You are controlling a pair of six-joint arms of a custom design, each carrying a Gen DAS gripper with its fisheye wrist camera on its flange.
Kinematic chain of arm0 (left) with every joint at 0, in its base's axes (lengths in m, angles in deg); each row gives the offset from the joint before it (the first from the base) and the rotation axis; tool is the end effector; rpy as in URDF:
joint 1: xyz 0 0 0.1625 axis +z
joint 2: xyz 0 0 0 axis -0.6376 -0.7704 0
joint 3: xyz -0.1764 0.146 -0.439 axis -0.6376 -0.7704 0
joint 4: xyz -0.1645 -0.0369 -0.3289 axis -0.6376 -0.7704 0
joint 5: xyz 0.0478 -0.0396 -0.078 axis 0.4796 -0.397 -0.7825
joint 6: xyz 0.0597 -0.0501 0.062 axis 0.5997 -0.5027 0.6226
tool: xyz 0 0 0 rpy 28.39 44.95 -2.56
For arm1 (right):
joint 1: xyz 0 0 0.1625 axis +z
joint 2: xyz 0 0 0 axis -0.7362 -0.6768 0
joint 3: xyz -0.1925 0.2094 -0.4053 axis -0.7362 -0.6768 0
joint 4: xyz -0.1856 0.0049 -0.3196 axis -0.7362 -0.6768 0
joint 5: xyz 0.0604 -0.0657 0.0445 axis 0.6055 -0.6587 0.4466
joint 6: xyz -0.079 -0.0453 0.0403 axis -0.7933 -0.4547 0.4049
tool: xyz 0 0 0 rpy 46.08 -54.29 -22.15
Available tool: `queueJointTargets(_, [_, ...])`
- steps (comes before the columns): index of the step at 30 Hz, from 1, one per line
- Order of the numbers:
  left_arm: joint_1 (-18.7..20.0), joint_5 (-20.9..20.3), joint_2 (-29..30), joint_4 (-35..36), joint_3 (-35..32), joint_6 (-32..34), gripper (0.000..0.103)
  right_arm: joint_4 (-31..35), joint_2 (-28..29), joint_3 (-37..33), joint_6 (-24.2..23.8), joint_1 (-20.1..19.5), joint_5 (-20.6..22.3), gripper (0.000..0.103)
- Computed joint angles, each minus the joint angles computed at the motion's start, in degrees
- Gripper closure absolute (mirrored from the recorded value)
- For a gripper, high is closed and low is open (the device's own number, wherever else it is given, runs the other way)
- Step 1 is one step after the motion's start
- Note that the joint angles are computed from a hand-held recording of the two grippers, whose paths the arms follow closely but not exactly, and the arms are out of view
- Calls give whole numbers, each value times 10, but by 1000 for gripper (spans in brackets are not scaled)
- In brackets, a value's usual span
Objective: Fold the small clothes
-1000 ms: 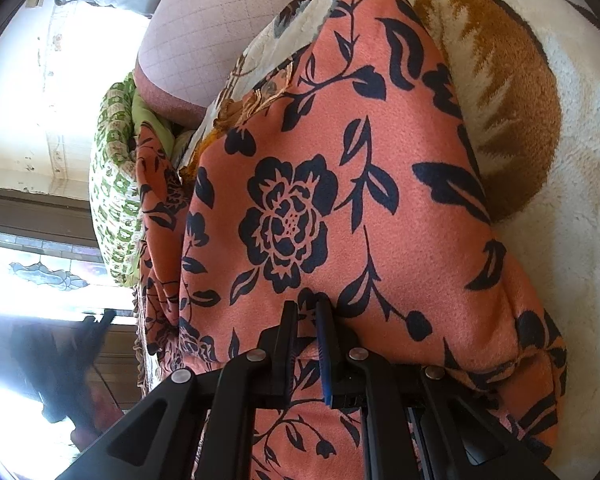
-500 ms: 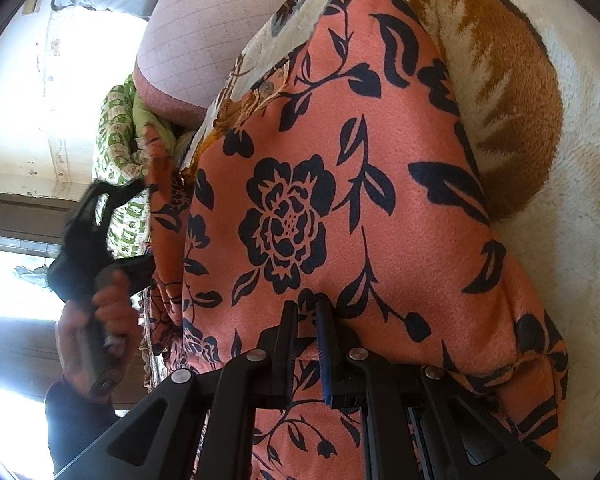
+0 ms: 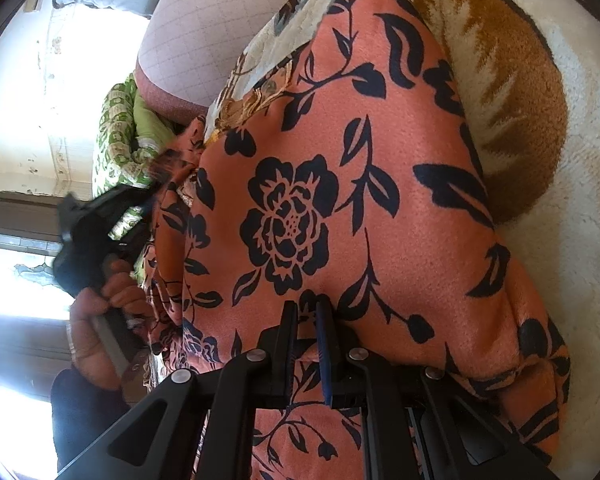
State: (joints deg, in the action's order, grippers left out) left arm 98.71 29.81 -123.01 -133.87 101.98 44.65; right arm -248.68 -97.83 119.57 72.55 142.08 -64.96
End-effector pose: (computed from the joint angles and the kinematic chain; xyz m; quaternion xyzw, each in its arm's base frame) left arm -0.1433 -0.5964 0.2909 0.0294 0.9416 -0.3078 0.1332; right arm 0.1698 -0.4804 0.0963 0.0995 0.9790 -0.1772 0.0159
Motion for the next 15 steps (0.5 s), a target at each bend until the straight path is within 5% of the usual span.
queueJointTargets(6, [-67, -41, -42, 50, -6, 43, 93, 24, -11, -3, 9, -8, 18, 91])
queueJointTargets(8, [-92, -91, -49, 103, -13, 57, 88, 35, -23, -3, 14, -11, 21, 90])
queueJointTargets(10, [-112, -142, -54, 178, -25, 54, 46, 23, -37, 3, 14, -9, 5, 89])
queueJointTargets(11, [-122, -156, -58, 214, -28, 48, 34, 10, -42, 8, 12, -8, -3, 87])
queueJointTargets(14, [-141, -173, -90, 233, -4, 56, 27, -61, -64, 35, 15, -20, -1, 80])
queueJointTargets(15, [-142, -168, -95, 237, -3, 58, 27, -92, -71, 48, 23, -31, 13, 63])
